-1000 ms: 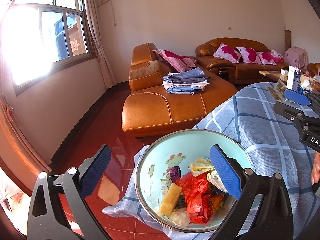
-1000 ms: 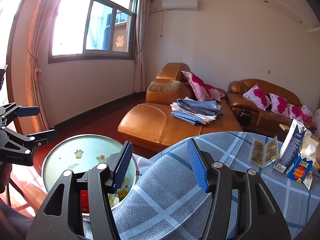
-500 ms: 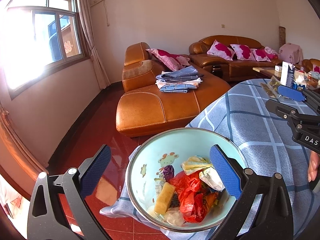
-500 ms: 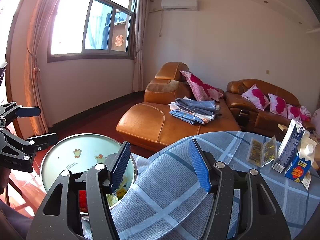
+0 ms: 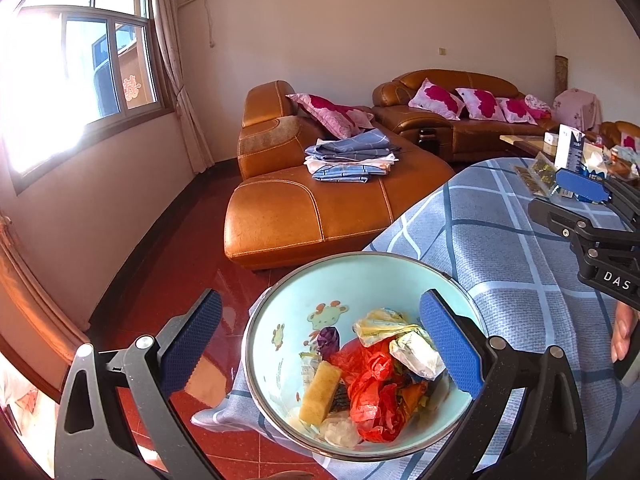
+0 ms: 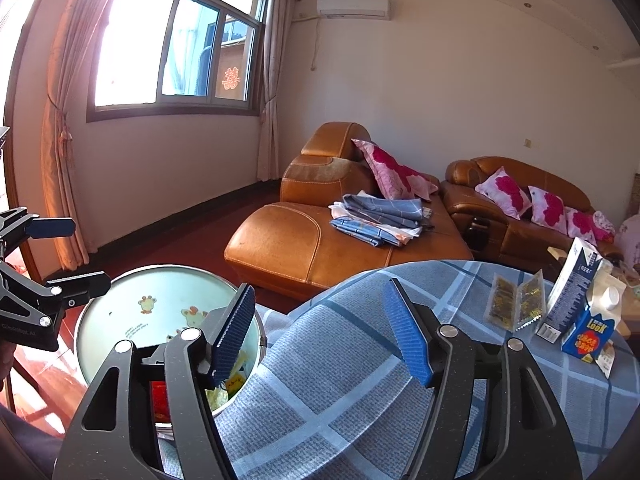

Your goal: Collect trash

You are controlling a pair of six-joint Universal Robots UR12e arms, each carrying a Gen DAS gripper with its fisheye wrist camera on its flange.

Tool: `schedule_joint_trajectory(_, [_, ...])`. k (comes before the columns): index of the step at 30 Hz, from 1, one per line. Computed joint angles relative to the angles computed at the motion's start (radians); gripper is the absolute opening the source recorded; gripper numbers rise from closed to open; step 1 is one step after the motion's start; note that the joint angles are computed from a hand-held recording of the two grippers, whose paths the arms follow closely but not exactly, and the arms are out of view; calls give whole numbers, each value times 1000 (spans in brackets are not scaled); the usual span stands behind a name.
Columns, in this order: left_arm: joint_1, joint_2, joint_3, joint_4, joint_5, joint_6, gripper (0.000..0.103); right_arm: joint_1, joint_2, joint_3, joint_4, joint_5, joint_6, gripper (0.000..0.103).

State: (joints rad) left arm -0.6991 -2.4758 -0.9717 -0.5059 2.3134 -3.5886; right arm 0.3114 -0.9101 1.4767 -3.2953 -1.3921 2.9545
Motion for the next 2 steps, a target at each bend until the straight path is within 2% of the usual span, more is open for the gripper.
schedule_joint_trajectory(2, [0, 3, -4, 12, -10, 4, 97, 6, -4, 2, 12, -56, 2, 67])
